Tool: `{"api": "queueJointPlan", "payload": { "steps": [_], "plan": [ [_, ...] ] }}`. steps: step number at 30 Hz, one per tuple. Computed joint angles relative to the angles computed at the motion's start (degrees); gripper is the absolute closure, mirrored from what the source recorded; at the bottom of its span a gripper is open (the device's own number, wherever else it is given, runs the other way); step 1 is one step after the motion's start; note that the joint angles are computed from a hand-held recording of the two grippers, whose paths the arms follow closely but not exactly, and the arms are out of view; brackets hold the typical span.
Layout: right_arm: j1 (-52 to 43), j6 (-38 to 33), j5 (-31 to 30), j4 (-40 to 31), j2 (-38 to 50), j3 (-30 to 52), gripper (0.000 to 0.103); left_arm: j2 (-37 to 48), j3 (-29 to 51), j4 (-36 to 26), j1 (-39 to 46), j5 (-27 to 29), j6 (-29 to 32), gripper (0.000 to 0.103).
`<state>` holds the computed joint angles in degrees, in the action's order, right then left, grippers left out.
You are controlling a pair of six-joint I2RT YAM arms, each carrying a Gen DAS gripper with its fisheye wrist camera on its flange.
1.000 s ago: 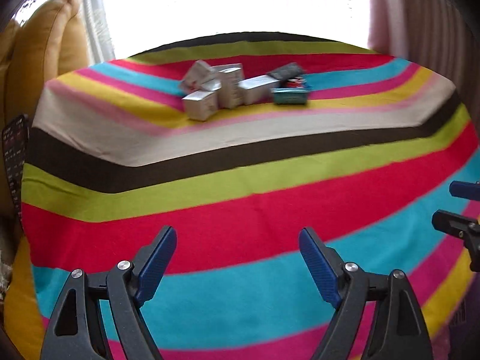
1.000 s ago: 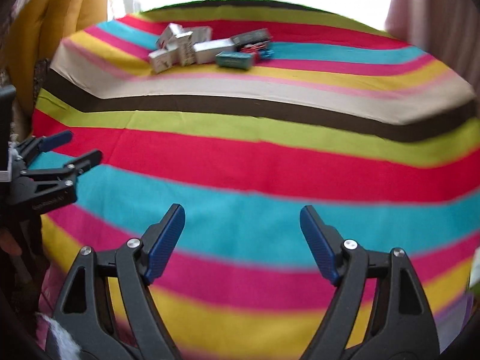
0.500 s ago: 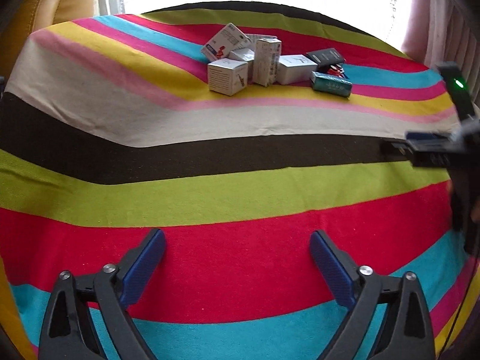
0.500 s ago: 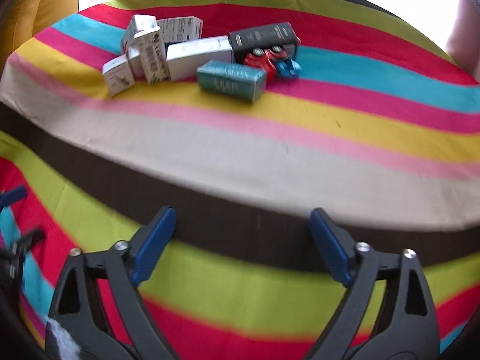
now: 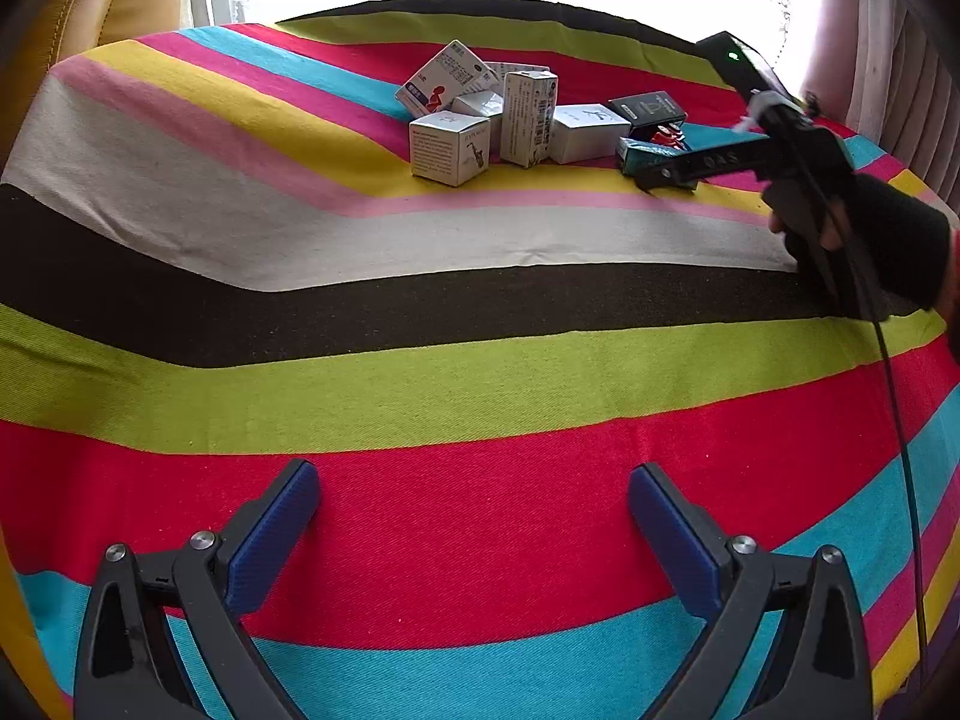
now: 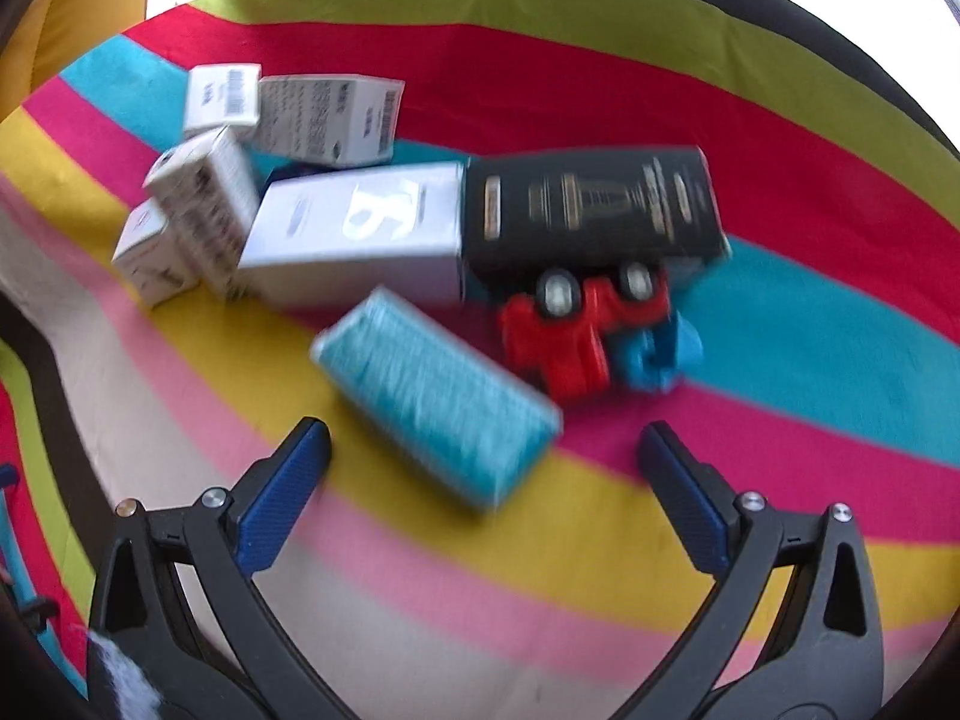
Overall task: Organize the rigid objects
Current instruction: 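Grasp the teal box with the right tool and lift it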
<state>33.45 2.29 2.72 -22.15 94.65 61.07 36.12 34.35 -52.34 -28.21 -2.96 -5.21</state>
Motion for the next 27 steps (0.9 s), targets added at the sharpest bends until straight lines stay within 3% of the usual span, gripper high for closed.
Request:
{"api": "queueJointPlan", "payload": {
  "steps": [5, 6, 9, 13, 21, 23, 25, 27],
  "plan": [
    [0.5, -0.4, 0.0, 0.0, 4.1, 4.4, 0.0, 0.2, 0.0, 0.2, 0.6, 0.4, 0.6, 0.0],
    [0.8, 0.0, 0.0, -0.1, 3.6, 4.1, 0.006, 0.3, 0.0, 0.3, 0.6, 0.5, 0.7, 0.0],
    [2.5, 1.8, 1.2, -0.6, -1.9, 0.0, 0.066, 0.3, 0.0, 0.3, 0.7, 0.5, 0.7, 0.0],
    [9.0, 4.0, 4.5, -3.2, -12.5, -9.2, 0.066, 0.3, 0.0, 0.3, 0.7, 0.5, 0.7, 0.0],
    [22.8, 18.6, 14.6, -9.6, -31.8, -22.8, 0.064, 1.1, 0.2, 0.8, 0.6, 0.3, 0.5, 0.0],
    [24.7, 20.5, 16.8, -10.4, -33.0, -23.6, 0.052, 1.1, 0.2, 0.8, 0.3, 0.1, 0.2, 0.0],
    [24.9, 23.4, 16.5, -12.5, -36.6, -25.6, 0.033, 1.1, 0.2, 0.7, 0.2, 0.0, 0.1, 0.0],
    [24.8, 23.0, 17.3, -12.7, -39.3, -27.5, 0.032, 1.1, 0.2, 0.7, 0.4, 0.2, 0.2, 0.0]
  ]
}}
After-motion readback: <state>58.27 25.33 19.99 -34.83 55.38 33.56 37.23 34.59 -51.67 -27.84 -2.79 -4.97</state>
